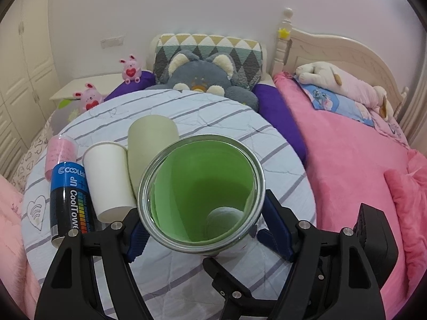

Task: Flip cup upright
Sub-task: 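Lift the canister with the left tool and move it beside the cups, then set the canister down upright and open the left tool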

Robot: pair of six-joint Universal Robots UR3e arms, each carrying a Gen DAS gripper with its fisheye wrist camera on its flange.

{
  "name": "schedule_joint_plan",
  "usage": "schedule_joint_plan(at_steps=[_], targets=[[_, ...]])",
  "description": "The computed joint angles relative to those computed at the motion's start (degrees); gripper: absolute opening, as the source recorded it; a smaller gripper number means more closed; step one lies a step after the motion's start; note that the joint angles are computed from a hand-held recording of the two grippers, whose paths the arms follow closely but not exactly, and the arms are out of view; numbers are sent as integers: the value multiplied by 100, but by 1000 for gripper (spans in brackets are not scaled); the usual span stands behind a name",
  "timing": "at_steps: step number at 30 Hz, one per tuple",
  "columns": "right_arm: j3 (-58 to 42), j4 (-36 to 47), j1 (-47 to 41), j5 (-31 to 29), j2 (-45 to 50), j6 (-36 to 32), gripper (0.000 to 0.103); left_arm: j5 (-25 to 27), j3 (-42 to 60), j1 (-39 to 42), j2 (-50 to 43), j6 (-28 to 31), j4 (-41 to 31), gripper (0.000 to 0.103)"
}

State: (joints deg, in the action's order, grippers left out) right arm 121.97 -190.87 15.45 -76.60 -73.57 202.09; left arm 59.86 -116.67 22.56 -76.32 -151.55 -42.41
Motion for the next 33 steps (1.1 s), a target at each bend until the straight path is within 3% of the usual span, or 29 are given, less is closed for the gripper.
schedule_joint_plan(at_steps=[21,26,33], targets=[[602,-82,-150,-28,-538,-215,84,-290,-45,-113,435,386,-687,78],[543,44,-91,-129,-582,-256,84,-343,-55,25,590,413,-895,84],[556,358,-24,-310,-903,-215,84,-676,-69,535,1118,859,-1558,101]])
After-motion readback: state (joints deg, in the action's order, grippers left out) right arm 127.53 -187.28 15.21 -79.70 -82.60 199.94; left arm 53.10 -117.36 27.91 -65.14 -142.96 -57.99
